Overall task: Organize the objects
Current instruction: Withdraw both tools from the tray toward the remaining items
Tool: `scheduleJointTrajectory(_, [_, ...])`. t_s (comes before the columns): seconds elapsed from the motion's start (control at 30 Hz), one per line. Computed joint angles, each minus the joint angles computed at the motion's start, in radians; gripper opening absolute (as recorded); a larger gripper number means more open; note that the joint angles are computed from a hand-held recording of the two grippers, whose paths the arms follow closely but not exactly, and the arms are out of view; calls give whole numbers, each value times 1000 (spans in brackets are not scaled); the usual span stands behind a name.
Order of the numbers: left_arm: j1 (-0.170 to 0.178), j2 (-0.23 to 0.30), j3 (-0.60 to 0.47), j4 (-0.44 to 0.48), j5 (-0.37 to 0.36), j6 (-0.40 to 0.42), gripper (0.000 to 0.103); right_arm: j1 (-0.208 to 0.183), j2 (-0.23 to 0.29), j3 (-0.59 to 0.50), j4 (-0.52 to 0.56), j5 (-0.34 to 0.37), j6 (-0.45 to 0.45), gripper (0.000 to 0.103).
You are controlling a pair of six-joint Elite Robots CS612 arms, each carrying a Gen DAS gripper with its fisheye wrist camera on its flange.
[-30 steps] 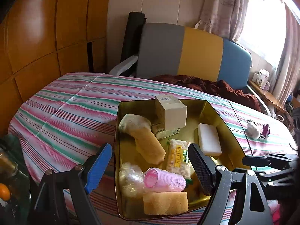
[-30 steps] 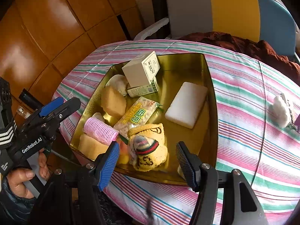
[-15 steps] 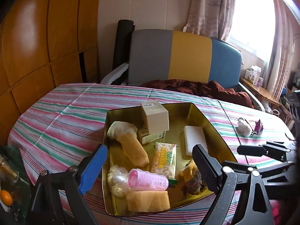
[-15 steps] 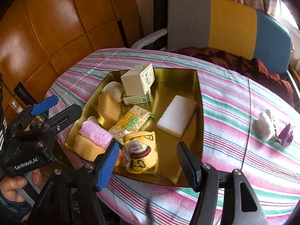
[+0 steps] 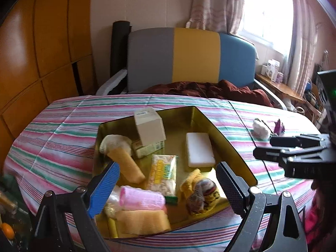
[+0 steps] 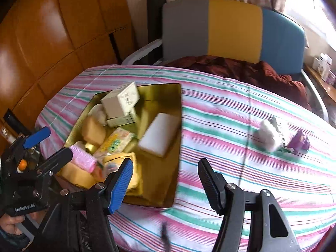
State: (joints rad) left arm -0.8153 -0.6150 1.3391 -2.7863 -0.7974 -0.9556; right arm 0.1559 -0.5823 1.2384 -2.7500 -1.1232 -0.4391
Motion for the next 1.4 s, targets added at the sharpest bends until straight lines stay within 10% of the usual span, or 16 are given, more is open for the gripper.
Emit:
scheduleJointTrajectory(0.6, [-5,65,-128,5,-81,180,96,-53,55,-120,7,-174,93,76])
scheduleJointTrajectory(1.0, [-1,98,-195,10,-142,245,97,-145,175,-307,-47,-333,399,77])
scheduleJointTrajectory(1.17, [3,128,-261,42,-169,281,97,-191,202,-345,74,-278,608,78])
scheduleJointTrajectory(1.4, [12,202,-411,81,-246,361,97,-204,205,-355,131,-208,626,78])
